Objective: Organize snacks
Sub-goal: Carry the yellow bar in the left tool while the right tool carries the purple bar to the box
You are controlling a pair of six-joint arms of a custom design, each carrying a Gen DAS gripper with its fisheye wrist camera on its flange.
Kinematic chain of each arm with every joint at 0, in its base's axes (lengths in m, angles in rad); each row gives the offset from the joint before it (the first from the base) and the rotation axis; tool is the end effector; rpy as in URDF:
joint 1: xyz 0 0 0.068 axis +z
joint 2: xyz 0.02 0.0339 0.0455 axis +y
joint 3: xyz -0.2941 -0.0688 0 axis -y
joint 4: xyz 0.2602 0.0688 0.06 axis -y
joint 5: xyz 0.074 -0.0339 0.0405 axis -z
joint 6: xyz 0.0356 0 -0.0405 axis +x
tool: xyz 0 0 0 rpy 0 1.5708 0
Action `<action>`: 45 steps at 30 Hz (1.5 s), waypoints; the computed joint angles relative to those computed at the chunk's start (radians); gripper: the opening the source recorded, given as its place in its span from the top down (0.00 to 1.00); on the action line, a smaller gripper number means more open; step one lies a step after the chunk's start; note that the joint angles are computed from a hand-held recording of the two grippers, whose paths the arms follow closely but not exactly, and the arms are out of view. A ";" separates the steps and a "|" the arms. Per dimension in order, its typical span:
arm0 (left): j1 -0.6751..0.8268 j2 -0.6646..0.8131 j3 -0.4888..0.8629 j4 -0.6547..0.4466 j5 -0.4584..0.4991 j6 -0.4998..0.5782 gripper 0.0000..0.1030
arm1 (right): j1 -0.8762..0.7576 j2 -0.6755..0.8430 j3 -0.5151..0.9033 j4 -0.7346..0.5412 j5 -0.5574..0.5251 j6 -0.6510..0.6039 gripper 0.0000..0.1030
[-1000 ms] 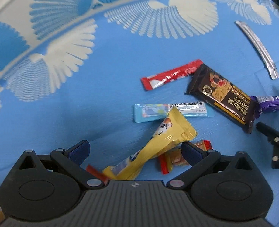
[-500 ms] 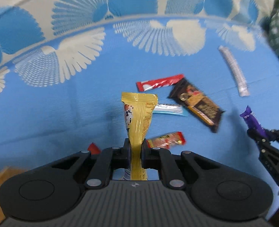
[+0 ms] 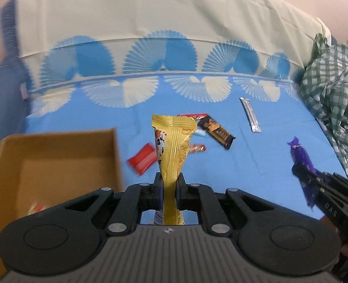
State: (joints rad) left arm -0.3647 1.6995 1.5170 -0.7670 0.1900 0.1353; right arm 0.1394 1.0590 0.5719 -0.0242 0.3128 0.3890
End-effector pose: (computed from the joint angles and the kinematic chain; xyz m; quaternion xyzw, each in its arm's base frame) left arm 0.3600 -0.1446 0.3284 0.2626 0.9112 -0.1245 0.2920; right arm 0.2274 0.0208 0.2484 0.1842 0.8360 0.0006 0.5169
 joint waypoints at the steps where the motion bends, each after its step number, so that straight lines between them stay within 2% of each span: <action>1: 0.022 -0.058 -0.046 -0.010 -0.004 0.015 0.90 | 0.078 -0.034 0.008 -0.050 0.042 0.037 0.85; 5: 0.151 -0.261 -0.195 -0.074 0.014 0.096 0.90 | 0.405 -0.103 0.033 -0.202 0.207 0.199 0.85; 9: 0.345 -0.412 -0.292 -0.164 0.078 0.211 0.90 | 0.704 -0.027 0.111 -0.284 0.348 0.367 0.85; 13: 0.541 -0.529 -0.377 -0.219 0.158 0.352 0.90 | 0.893 0.088 0.203 -0.314 0.429 0.455 0.85; 17: 0.733 -0.593 -0.422 -0.298 0.261 0.497 0.90 | 1.017 0.197 0.300 -0.367 0.475 0.477 0.85; 21: 0.872 -0.632 -0.442 -0.365 0.354 0.615 0.90 | 1.105 0.268 0.381 -0.441 0.543 0.489 0.85; 30: 1.014 -0.640 -0.415 -0.471 0.479 0.746 0.90 | 1.196 0.332 0.483 -0.580 0.646 0.571 0.85; 45: 1.046 -0.593 -0.409 -0.458 0.506 0.755 0.90 | 1.176 0.355 0.506 -0.599 0.603 0.537 0.85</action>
State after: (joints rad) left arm 0.6810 1.1067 1.1079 -1.2252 0.6960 0.8900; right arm 1.3156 1.4142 1.0779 -0.6232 0.9154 0.9264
